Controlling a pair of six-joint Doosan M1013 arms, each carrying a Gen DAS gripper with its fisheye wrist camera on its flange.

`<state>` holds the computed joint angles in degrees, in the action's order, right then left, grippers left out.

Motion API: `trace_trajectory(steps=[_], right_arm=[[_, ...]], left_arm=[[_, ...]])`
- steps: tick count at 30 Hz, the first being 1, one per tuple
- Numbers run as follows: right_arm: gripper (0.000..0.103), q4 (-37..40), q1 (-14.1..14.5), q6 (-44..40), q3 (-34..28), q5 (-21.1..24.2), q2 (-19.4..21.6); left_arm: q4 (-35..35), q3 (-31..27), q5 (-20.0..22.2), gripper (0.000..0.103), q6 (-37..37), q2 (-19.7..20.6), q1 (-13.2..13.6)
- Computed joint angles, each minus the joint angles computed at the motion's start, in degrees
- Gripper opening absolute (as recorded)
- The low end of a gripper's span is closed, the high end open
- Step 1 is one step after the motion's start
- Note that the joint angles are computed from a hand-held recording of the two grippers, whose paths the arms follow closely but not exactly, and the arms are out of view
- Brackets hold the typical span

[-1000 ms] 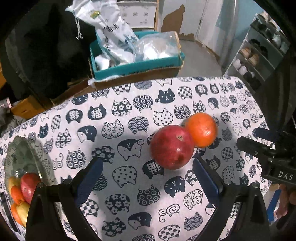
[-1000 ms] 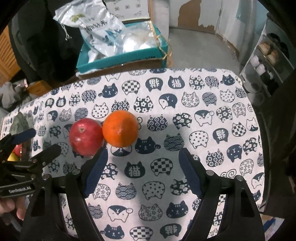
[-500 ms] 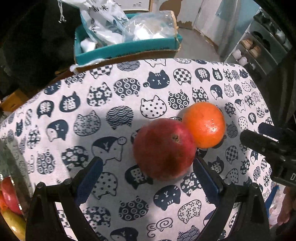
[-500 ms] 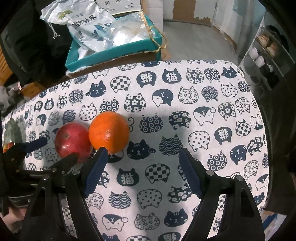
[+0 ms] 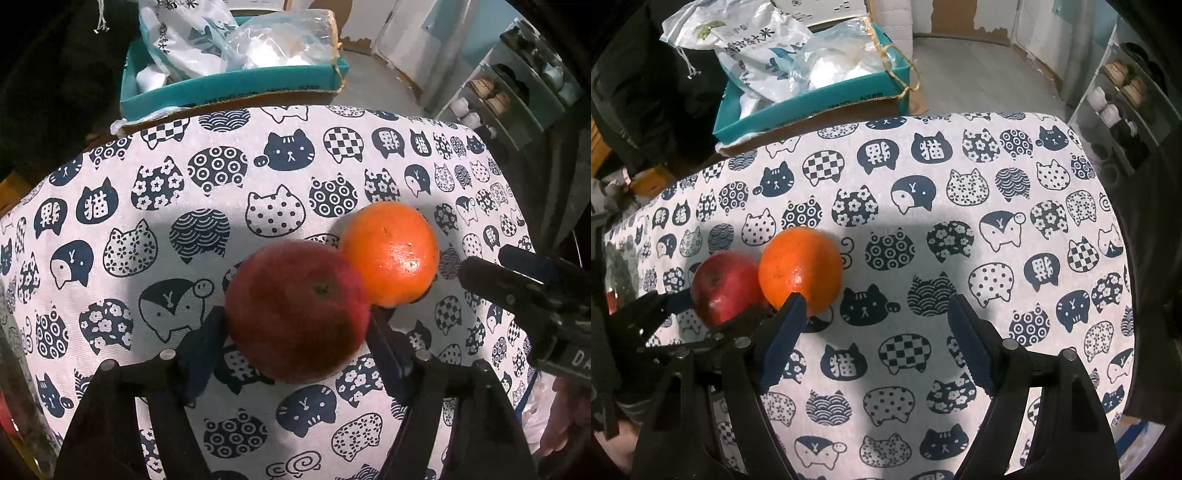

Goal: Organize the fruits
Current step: 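Grasp the red apple with the left gripper while the right grasps the orange, then lift and carry the red apple and orange toward the green bowl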

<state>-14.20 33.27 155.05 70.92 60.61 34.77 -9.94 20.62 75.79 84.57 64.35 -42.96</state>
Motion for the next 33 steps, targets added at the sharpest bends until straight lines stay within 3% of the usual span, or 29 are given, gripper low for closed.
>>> trace_trajectory(steps=[11,20,26,33], right_arm=[[0.079,3.87,-0.72,-3.39,-3.25,-3.07,2.83],[0.079,4.99,-0.91,-6.04,-7.77,2.21,6.91],[0.078,6.79,-1.2,-7.2,-8.39,1.38,7.99],[0.07,6.14,-0.93,-7.61,-10.41,3.56,9.49]], left_arm=[[3.71,5.41,-3.29,0.076,-1.9,-3.03,1.21],[4.3,9.49,-5.44,0.076,-2.82,-5.33,2.58],[3.84,11.01,-6.36,0.076,-2.92,-6.25,3.26],[3.67,12.56,-7.11,0.076,-2.62,-7.09,3.59]])
